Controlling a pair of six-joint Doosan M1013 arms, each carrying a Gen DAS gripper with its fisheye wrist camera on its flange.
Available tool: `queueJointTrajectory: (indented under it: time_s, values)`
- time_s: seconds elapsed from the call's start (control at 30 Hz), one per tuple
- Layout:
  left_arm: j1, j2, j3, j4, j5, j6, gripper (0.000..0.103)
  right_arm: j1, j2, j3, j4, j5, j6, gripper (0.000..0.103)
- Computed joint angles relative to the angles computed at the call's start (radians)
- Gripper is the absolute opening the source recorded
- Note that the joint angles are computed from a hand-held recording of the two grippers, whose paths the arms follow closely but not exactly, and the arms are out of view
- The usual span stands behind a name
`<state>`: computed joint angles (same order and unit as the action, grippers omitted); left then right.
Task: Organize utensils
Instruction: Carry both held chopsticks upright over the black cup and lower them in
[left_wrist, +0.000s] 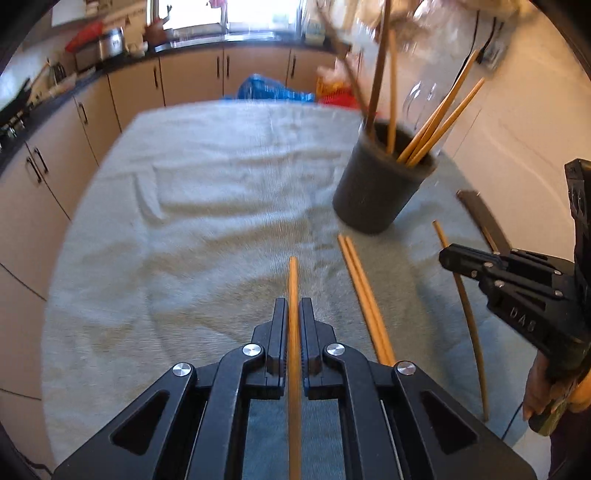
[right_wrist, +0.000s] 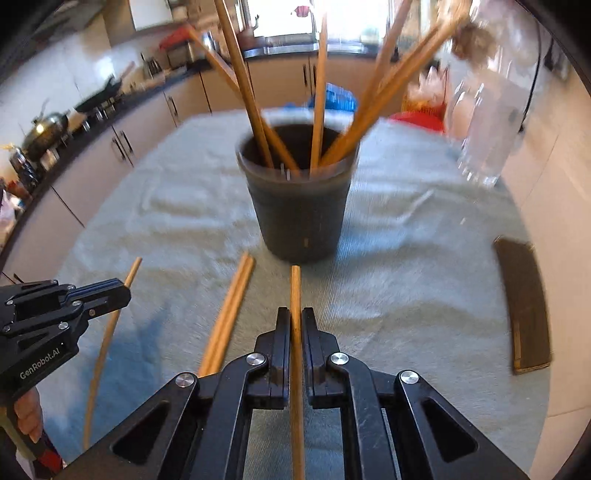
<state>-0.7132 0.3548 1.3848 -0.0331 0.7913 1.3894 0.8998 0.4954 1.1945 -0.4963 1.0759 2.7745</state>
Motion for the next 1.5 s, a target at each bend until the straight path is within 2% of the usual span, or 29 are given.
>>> queueJointTrajectory:
  time_s: [0.23,0.43,0.7,1.03,1.5]
  values:
    - [-0.009,-0.084,0.053,0.015,-0.090,-0.029,0.005,0.064,-0.043,0.000,-0.199,0.032,0.110,0.007]
    - [-0.040,-0.137,0.095,0.116,-0.144,-0.089,0.005,0.115,-0.071,0.007,-0.324,0.070,0.180,0.007]
    - [-0.081,-0.189,0.150,0.253,-0.197,-0.165,0.005,0.152,-0.103,0.040,-0.383,0.082,0.241,0.007]
    - [-0.093,-0.227,0.182,0.288,-0.225,-0.209,0.005,0.181,-0.135,0.075,-0.434,0.089,0.308,0.007]
    - [-0.101,-0.238,0.177,0.282,-0.240,-0.224,0.005,0.198,-0.143,0.072,-0.485,0.101,0.348,0.007]
